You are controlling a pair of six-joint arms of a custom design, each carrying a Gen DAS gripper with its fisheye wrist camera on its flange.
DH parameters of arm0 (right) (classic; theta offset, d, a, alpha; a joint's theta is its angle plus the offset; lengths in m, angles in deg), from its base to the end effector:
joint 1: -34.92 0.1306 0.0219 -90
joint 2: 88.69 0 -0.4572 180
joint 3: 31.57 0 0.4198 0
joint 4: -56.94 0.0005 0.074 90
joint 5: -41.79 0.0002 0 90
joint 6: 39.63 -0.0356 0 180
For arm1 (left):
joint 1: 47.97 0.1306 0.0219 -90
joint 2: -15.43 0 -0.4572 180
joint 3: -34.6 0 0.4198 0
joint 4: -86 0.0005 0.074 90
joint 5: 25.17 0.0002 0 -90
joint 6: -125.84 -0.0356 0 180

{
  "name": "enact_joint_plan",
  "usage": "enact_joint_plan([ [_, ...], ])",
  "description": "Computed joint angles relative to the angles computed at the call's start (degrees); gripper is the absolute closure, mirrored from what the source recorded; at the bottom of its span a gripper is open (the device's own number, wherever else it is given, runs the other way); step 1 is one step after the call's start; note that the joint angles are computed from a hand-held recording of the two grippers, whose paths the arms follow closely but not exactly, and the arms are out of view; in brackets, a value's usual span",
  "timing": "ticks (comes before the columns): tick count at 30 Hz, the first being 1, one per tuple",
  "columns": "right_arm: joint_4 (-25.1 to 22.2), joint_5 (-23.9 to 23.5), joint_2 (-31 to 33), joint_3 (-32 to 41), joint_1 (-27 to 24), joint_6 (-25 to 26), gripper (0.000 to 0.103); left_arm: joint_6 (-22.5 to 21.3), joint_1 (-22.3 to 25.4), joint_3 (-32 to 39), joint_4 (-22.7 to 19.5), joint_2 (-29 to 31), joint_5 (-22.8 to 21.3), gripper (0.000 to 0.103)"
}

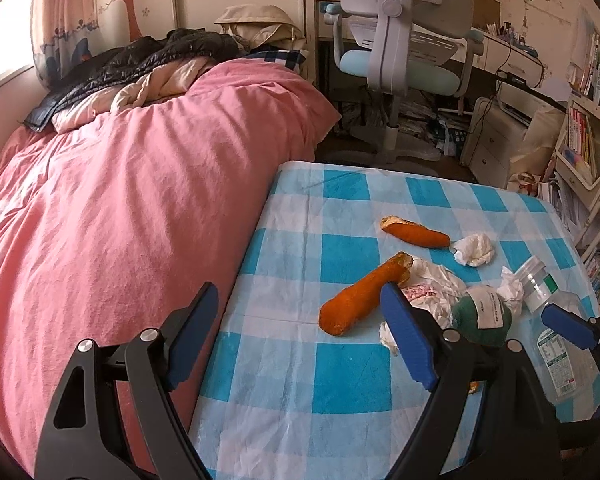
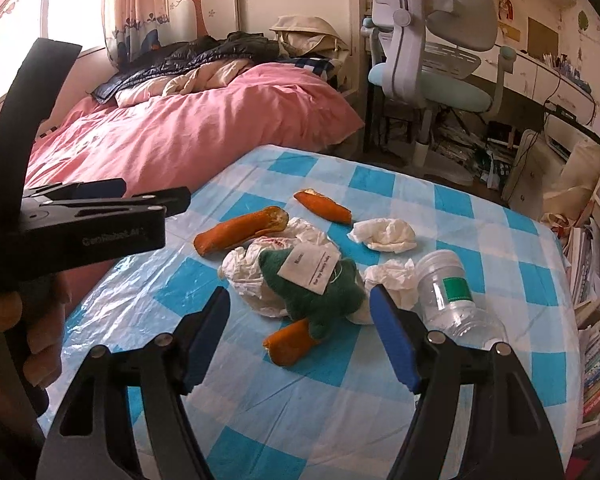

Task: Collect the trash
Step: 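Raise both open tools back toward the remaining trash on the table, then grasp the large orange sausage-shaped piece with the left tool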

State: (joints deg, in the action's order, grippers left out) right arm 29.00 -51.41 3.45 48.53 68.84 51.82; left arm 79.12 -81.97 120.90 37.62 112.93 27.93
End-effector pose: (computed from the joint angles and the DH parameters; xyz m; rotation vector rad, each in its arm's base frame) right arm 0.4418 0.2989 0.4294 -0.7251 2.1756 0.3606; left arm 0.4636 -0.2875 0.4139 -0.3995 2.3071 0.2118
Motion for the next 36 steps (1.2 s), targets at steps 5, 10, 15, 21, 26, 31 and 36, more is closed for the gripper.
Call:
enact_joint_plan([
  [5,-0.5,0.4,1.1,0.9,-0.5,-0.6,0.033,-0.8,0.5,0.1,0.0,0.8,1.7,0.023],
  [10,-1.0,0.1,2.4,1.9,-0.9,-0.9,0.033,-4.2,1.4,1.3,0.8,3.1,3.5,0.023],
  [15,-2.2,0.0,3.9,3.1,-1.1,-0.7,0.033,-6.9,2.4,3.0,1.4,5.4,6.1,0.023],
  [21,-2.9,0.6,5.5,4.1,-0.9,1.5,0.035,-8.3,3.4,4.9,0.0,8.6,8.8,0.023],
  [26,-3.1,-2.0,5.4,4.4,-1.5,1.3,0.066,-7.6,4.2,4.6,1.3,8.9,11.3,0.076],
  [31,-1.9,-6.3,4.1,4.0,-2.6,-1.8,0.099,-6.2,4.3,3.2,2.5,6.7,12.2,0.085],
  [36,0.1,-9.9,1.4,2.4,-3.5,-5.1,0.099,-3.5,3.1,0.2,3.7,1.9,10.3,0.086],
])
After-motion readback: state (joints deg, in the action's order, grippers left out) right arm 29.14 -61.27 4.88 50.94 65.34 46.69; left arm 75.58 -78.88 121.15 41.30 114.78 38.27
